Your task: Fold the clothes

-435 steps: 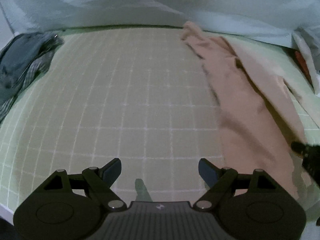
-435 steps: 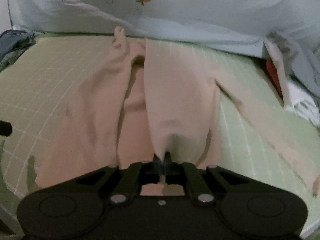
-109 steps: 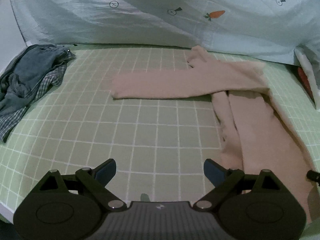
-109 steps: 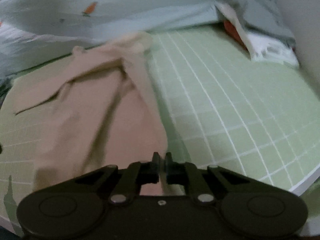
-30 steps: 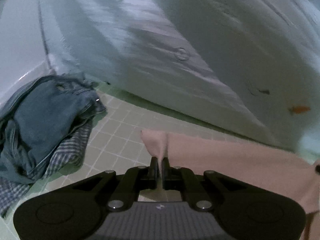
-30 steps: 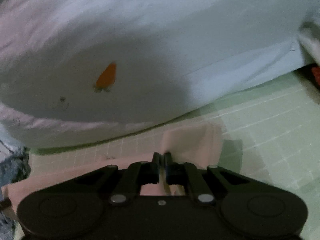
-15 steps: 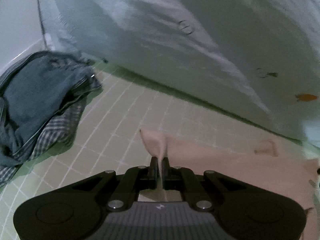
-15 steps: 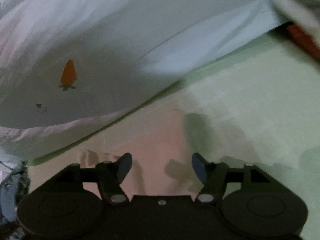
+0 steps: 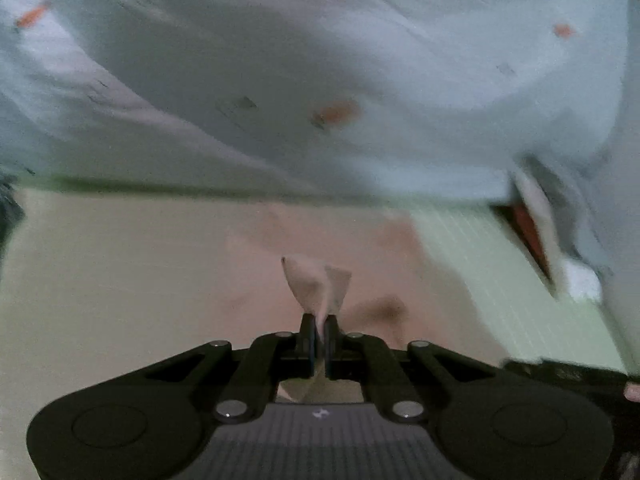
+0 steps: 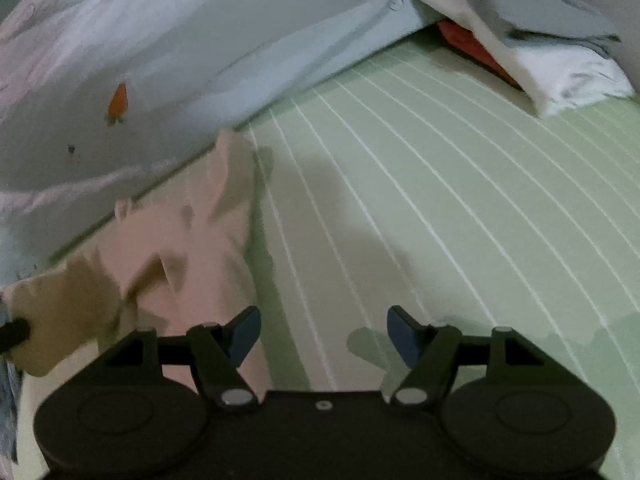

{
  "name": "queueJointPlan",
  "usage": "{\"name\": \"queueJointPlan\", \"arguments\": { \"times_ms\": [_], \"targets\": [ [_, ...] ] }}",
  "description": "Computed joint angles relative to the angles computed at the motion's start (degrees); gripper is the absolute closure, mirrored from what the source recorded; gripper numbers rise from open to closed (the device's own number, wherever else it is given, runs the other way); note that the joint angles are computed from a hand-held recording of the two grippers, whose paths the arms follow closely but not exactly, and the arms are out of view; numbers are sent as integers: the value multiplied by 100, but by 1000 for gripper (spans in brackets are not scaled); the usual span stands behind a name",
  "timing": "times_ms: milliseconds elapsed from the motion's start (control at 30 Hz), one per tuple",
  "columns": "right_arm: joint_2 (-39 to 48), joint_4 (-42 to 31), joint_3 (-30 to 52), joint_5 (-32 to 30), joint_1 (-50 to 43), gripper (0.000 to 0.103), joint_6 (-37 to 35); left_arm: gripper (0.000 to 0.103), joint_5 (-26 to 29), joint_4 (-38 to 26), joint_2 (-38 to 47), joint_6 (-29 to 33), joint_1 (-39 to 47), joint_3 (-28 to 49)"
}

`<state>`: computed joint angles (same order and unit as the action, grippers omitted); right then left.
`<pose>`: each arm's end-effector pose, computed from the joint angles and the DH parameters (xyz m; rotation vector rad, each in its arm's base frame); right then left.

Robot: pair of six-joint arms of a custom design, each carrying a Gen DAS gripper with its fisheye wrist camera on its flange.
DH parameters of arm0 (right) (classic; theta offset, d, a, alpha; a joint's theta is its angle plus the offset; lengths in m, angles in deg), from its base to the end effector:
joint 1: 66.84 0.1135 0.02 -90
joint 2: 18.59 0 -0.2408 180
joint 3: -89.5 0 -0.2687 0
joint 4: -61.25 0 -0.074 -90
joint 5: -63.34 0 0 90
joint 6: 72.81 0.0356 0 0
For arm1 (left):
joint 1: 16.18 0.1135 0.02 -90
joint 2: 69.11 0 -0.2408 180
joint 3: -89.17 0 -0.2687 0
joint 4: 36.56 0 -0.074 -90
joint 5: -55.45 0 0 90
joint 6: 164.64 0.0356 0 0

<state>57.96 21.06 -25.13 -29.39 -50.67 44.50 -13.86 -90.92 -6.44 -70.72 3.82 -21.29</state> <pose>0.2838 0.0841 0.2100 0.2224 2.4960 0.3808 0.2380 0.0732 0.2805 -0.1626 2.3375 -0.2290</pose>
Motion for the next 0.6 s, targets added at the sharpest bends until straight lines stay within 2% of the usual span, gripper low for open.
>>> {"name": "queueJointPlan", "arguments": {
  "times_ms": [167, 300, 333, 367, 400, 433, 467, 600],
  "targets": [
    [-689, -416, -656, -385, -418, 33, -428, 97, -583, -538, -778, -348, -1066, -685],
    [-1098, -703, -820, -504, -603, 33, -991, 86, -1162, -820, -1000, -903, -1801, -901],
    [-1198, -778, -856, -536, -653, 31, -1134, 78, -1259, -868, -1025, -1036, -1900, -911],
    [-1284, -790, -898, -581, -673, 23, -1251, 63, -1348, -920, -1106, -1182, -1992, -934],
    [-1368, -803, -938, -627, -693, 17, -1367, 54, -1480, -986, -1240, -1325, -2099, -976],
    [-1444, -761, -991, -704, -697, 5, -1478, 35, -1601, -1025, -1337, -1399, -2155, -993],
    [-1518, -720, -1043, -782, -700, 0, -1589, 27, -1725, -1067, -1432, -1475, -2216, -1008],
    [-1629, -577, -1114, -948, -442, 0, -1873, 23, -2220, -1255, -1792, -1767, -2451, -1056]
  ]
}}
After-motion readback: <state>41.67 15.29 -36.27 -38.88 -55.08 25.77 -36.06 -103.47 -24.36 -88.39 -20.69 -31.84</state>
